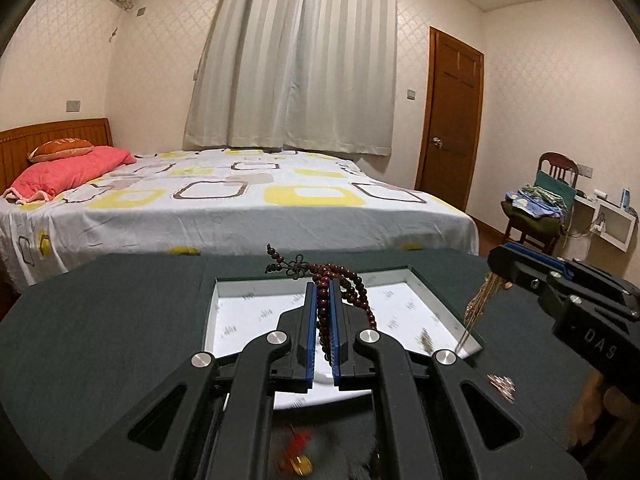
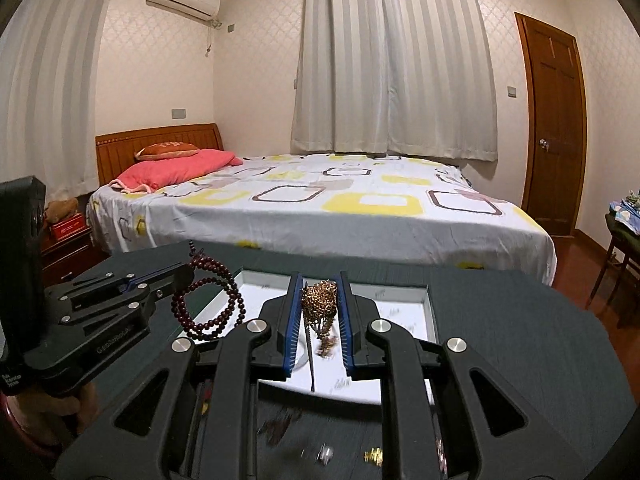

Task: Organize jewelry
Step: 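Carry the bead strand and gold chain into the tray and open both grippers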

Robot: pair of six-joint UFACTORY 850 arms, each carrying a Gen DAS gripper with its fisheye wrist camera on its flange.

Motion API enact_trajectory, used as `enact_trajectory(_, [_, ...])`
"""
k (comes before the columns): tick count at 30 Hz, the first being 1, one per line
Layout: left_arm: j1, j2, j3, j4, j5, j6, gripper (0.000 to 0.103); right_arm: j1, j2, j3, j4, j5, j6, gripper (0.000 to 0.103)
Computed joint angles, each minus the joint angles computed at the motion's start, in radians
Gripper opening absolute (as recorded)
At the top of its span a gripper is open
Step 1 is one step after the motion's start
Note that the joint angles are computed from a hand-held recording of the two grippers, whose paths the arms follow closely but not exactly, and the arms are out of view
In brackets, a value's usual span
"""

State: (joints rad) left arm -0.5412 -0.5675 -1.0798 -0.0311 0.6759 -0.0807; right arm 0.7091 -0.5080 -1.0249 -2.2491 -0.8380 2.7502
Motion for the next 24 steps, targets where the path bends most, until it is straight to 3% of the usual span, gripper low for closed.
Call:
enact_trajectory(4, [0.016,-0.051,-0.066,-0.012,-0.027,0.007,0.006,-0.045,-0.049,-0.060,-0.025,0.029,0.008,0.017])
enact_trajectory(12, [0.050,-0.170,-0.195,-0.043,-0.175,-0.020,0.006,-0.114,-0.172,-0.171,-0.049,0.148,0.052,0.017])
enact_trajectory(17, [0.057,-0.214,-0.237,-0.059,-0.249,-0.018,0.006,-0.125,-0.217,-0.204,-0.037,0.205,0.042,0.017])
enact_trajectory(24, [0.072,-0.246,-0.293,0.028,-0.358,-0.124,0.006,-0.141,-0.259,-0.246,-0.011,0.311,0.027,0.017])
